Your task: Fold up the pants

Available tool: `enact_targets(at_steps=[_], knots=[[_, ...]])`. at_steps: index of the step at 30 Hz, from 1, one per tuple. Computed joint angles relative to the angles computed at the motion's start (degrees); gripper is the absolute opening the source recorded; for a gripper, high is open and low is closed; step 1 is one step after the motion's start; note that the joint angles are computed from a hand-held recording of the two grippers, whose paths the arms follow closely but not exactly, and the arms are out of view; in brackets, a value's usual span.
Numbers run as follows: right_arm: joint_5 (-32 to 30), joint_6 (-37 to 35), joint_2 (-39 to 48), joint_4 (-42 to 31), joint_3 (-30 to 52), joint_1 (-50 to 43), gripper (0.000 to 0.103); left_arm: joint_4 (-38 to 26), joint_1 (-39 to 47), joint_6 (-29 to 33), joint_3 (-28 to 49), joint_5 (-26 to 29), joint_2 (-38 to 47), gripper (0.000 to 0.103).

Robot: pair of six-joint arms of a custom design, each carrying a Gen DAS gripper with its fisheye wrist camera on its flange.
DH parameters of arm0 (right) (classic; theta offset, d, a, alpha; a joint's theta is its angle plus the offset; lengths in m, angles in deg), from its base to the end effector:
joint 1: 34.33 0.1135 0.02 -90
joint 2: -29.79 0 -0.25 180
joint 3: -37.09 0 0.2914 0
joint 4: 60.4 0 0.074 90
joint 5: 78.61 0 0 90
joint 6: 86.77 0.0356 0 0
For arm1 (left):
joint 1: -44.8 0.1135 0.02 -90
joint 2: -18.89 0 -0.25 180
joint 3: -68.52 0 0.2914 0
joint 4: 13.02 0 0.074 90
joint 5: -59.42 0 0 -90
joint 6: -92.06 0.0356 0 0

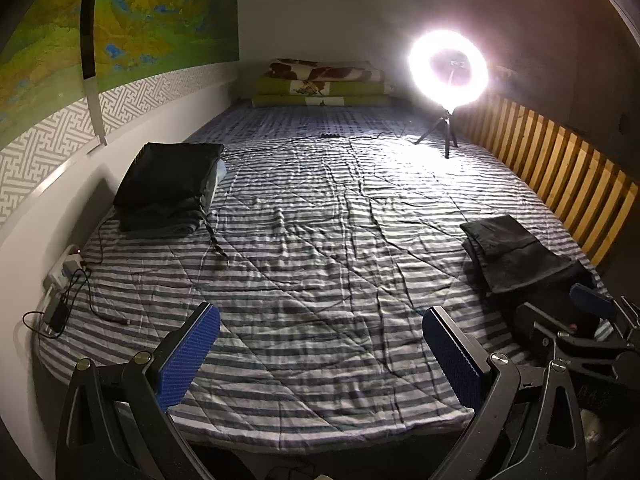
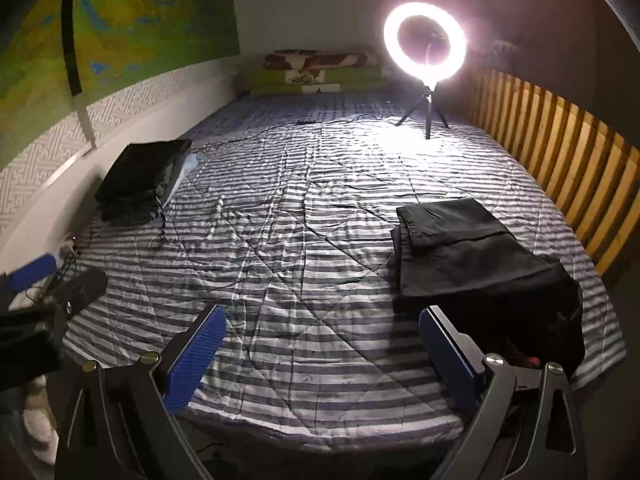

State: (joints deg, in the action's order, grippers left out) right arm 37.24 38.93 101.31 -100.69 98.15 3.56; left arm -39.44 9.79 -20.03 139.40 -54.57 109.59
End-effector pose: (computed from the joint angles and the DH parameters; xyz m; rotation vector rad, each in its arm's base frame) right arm 0.2419 0.1686 0.2156 0.1464 2.3383 0.0696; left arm 0.3121 -0.2009 0.1877 0.0633 2.2906 -0.0121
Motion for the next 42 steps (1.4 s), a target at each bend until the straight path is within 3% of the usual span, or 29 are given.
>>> enact_targets(at_steps=[11, 42], knots=[[4.0, 3.0, -1.6, -0.8, -0.8, 4.9, 0.092, -0.6, -1.8, 0.7, -4.0, -1.4, -4.1, 0.103], [4.9, 4.0, -0.2, -1.9, -0.9, 3.0, 0.087, 1.2, 1.5, 2.0, -1.4, 1.5, 0.7, 0.103]])
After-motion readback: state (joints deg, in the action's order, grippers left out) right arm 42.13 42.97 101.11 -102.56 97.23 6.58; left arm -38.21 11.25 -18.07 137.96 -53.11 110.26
